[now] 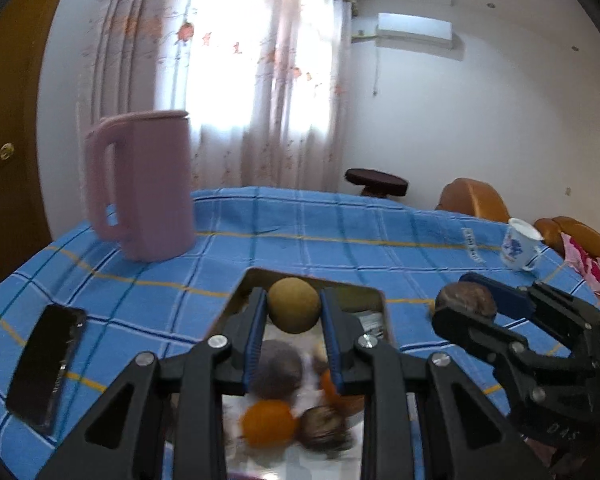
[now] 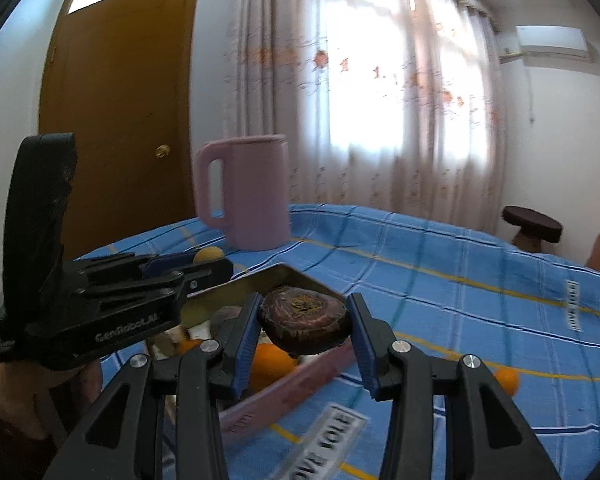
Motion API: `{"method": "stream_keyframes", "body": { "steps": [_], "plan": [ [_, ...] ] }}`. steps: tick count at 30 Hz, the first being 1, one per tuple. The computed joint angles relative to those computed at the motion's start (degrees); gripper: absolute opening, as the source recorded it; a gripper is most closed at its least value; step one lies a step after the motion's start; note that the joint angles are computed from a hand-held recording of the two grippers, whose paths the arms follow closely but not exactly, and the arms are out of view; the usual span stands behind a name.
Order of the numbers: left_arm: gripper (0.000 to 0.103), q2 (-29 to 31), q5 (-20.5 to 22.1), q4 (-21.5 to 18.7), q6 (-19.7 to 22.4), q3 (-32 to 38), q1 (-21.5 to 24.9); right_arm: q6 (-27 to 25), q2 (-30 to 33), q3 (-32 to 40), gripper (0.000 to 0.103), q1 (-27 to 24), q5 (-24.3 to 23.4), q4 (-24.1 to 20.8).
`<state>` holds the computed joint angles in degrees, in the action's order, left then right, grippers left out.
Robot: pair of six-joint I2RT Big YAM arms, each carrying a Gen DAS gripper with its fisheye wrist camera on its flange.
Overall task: Organize fruits
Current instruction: 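Open both tools to drop the two fruits into the tin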
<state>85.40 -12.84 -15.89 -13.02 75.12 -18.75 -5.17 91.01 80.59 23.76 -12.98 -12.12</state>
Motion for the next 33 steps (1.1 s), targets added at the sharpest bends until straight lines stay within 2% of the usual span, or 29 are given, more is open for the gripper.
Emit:
{"method": "stream_keyframes", "body": {
  "steps": [5,11,14,17,18,19,20,22,23,26,28,33],
  "plan": [
    [0.028,0.4,1.3,-2.4,-1.5,-0.4,1.9,-2.5,1.8,1.6,0.045,2.4,-0.2,-2.7],
    [0.028,1.5,1.8,-5.1,-1.9,-0.1,2.6,-5.0,5.4,5.4,0.045,3.9,0.6,-9.4],
    [0.029,1.7,2.5,-5.7,-2.2,-0.1,2.8,-5.3,6.0,6.6,0.045,4.0,0.7,-11.2],
    [0.03,1.6,2.4,-5.7,-2.6,-0.3,3.0,-6.2,7.8,9.3,0.046,4.3,0.5,-15.5],
    [0.031,1.4,2.3,-5.4,-2.6,-0.5,3.0,-6.6,7.7,9.1,0.049,4.5,1.1,-15.0],
    [0.037,1.3,2.4,-5.3,-2.7,-0.6,2.9,-6.7,7.6,9.1,0.057,4.6,1.2,-15.0],
    [0.047,1.2,2.1,-5.3,-2.9,-0.6,2.9,-6.5,7.4,8.8,0.06,4.5,1.2,-15.0],
    [0.065,0.7,1.2,-4.0,-3.5,-1.0,2.4,-5.8,6.5,7.7,0.061,4.1,0.5,-14.5],
    [0.069,0.5,0.9,-3.6,-3.6,-1.0,2.1,-5.6,5.8,7.0,0.061,3.6,0.4,-14.3],
    [0.071,0.0,1.2,-2.5,-2.8,-0.7,0.9,-5.9,3.4,4.3,0.061,1.8,1.1,-12.7],
    [0.075,0.4,0.7,-2.6,-2.2,0.3,-0.3,-5.9,2.2,3.4,0.061,0.2,1.9,-12.3],
    [0.079,3.0,1.3,-4.0,-0.2,4.9,-3.5,-3.0,0.8,2.7,0.061,-5.9,6.8,-11.4]
  ]
}}
